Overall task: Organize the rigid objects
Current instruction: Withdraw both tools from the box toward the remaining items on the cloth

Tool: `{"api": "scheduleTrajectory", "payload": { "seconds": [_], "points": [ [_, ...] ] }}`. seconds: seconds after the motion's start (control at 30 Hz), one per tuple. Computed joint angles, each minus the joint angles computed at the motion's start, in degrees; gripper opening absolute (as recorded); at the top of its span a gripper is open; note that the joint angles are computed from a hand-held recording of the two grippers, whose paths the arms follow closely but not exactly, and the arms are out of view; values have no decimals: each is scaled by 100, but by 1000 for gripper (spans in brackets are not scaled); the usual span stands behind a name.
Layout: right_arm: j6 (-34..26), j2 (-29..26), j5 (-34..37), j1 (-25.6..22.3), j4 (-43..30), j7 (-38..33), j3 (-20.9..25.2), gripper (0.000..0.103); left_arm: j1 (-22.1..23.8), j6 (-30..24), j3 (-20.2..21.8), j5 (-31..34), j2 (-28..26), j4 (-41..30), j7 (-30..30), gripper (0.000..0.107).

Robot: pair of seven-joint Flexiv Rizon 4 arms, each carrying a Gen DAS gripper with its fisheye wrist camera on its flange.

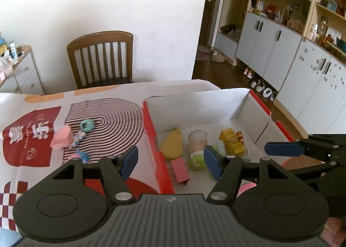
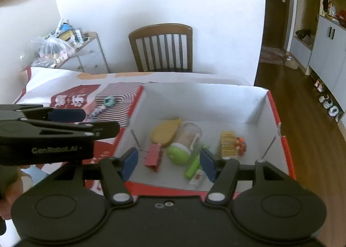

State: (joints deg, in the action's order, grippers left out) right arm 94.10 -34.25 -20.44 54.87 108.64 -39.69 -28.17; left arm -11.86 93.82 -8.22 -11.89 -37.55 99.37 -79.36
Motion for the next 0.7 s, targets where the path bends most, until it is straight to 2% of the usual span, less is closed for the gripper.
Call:
{"api": "scheduleTrajectory", "payload": {
  "seconds": [0.07,0.27,0.6,0.7],
  "points": [
    [6,-23,10,76,-48,39,-6,68,289,152,-261,21,114,237,67,70],
    [111,-168,72,256,-249,54,22,74,932,565,-689,167,332,793,147,73],
    [183,-644,303,663,-838,34,-160,88,1889,929,-1081,425,442,1221,-9,82],
    [207,-798,334,690,-1058,-12,-136,96,2203,944,-1242,557,404,1235,-45,83]
  ]
}}
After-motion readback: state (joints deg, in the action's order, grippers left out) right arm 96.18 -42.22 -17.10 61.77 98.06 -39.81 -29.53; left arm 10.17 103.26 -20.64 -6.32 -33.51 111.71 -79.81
